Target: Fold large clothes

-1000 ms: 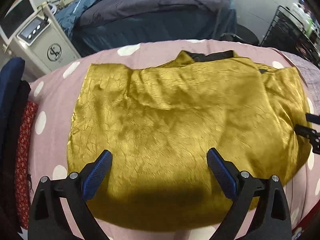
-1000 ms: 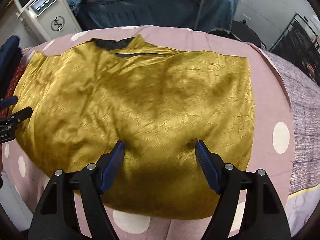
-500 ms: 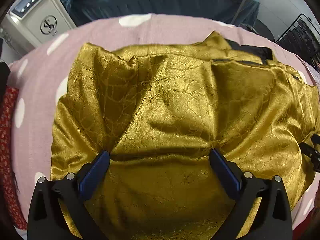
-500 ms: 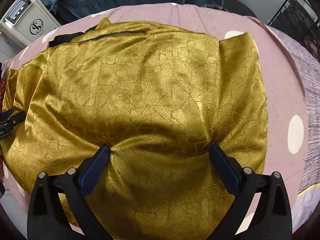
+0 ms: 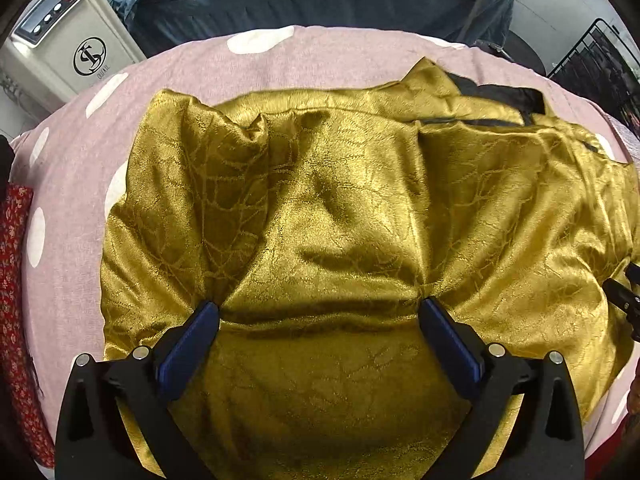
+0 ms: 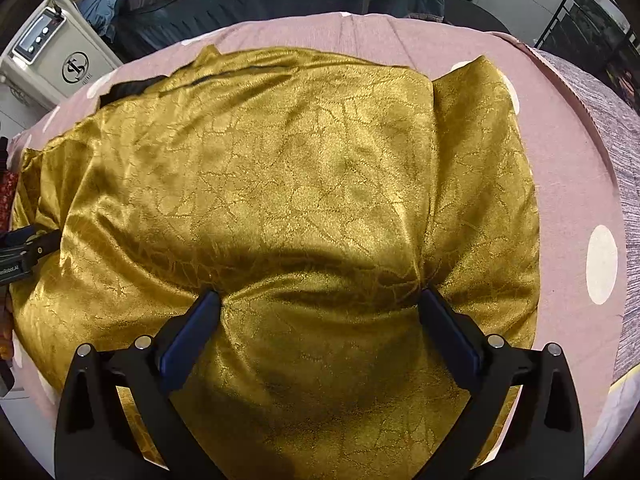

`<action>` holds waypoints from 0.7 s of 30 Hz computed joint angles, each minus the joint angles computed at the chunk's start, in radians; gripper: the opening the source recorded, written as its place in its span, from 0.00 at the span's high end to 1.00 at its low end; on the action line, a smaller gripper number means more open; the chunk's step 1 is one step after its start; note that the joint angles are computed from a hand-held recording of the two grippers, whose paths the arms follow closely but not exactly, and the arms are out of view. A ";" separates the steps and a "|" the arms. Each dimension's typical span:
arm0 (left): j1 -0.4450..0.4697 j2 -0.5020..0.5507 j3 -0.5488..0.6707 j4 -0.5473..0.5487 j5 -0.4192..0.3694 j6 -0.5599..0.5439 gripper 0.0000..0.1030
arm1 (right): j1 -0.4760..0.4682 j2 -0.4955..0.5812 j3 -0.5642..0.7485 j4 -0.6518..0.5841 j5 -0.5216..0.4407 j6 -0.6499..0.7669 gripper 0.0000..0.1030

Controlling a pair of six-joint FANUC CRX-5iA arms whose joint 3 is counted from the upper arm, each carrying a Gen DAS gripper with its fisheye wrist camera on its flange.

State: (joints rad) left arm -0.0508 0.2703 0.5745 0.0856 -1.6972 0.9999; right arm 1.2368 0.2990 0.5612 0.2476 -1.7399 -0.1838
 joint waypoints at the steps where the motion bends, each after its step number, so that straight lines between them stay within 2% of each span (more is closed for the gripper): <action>1: 0.011 0.007 0.020 0.022 -0.022 -0.003 0.06 | 0.009 -0.015 -0.013 0.011 0.012 -0.010 0.05; 4: 0.078 -0.002 0.025 0.158 -0.041 -0.002 0.06 | 0.064 -0.079 -0.086 0.105 0.060 -0.073 0.05; 7: 0.159 -0.013 0.024 0.287 -0.036 0.032 0.06 | 0.120 -0.135 -0.142 0.182 0.051 -0.139 0.05; 9: 0.200 -0.004 0.043 0.328 -0.041 0.057 0.06 | 0.158 -0.193 -0.206 0.215 0.056 -0.209 0.05; 15: 0.264 0.079 0.144 0.318 -0.109 0.105 0.06 | 0.222 -0.373 -0.436 0.237 0.169 -0.418 0.05; 18: 0.289 0.118 0.169 0.308 -0.160 0.111 0.06 | 0.243 -0.441 -0.531 0.232 0.237 -0.511 0.05; 21: 0.290 0.141 0.173 0.276 -0.175 0.111 0.06 | 0.263 -0.504 -0.633 0.264 0.321 -0.620 0.05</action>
State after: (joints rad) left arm 0.2397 0.4114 0.7474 0.3615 -1.8718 1.1113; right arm 1.4997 -0.2051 -0.0719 0.5115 -1.4193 -0.8039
